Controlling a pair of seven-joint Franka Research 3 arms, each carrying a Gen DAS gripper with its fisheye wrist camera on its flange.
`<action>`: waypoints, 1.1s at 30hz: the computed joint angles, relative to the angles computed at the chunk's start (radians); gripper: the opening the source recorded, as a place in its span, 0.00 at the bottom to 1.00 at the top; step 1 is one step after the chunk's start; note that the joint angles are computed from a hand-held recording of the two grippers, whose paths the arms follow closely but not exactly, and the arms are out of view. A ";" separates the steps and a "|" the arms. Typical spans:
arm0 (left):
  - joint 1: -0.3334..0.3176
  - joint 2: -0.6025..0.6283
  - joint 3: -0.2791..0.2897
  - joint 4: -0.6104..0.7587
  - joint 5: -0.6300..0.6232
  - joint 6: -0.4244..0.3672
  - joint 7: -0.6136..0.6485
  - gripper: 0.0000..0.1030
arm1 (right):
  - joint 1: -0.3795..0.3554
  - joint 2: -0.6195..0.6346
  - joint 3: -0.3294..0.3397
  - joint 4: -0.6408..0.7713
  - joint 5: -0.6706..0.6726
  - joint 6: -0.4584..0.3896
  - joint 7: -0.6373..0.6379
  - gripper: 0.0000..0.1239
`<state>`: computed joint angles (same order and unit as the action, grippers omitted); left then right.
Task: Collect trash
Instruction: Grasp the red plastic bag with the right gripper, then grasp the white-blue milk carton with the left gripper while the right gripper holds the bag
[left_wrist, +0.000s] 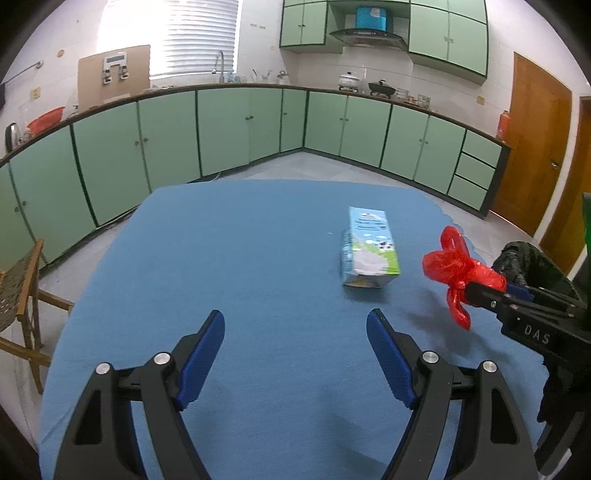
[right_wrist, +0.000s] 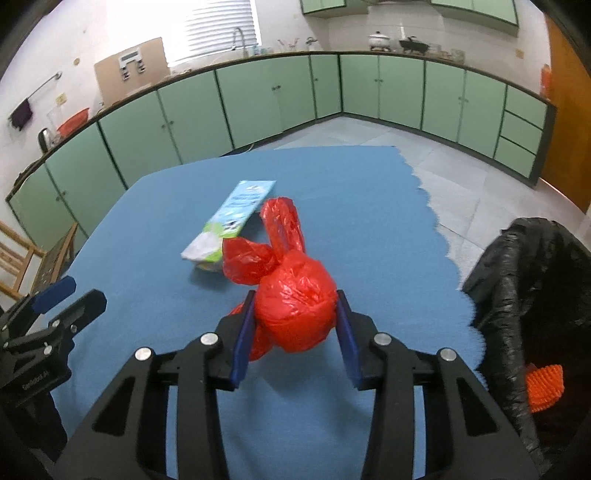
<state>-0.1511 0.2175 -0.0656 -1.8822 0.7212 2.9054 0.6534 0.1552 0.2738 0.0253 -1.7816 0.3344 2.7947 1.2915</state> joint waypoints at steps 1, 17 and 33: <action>0.000 0.011 -0.005 0.013 -0.008 0.000 0.010 0.75 | -0.001 0.005 -0.004 0.006 -0.003 -0.001 0.002 0.32; -0.059 0.324 -0.030 0.434 -0.219 -0.123 0.251 0.75 | -0.046 0.138 -0.020 0.179 -0.021 -0.040 0.014 0.32; -0.073 0.595 -0.047 0.861 -0.397 -0.408 0.422 0.75 | -0.052 0.247 -0.019 0.316 -0.033 -0.095 0.044 0.32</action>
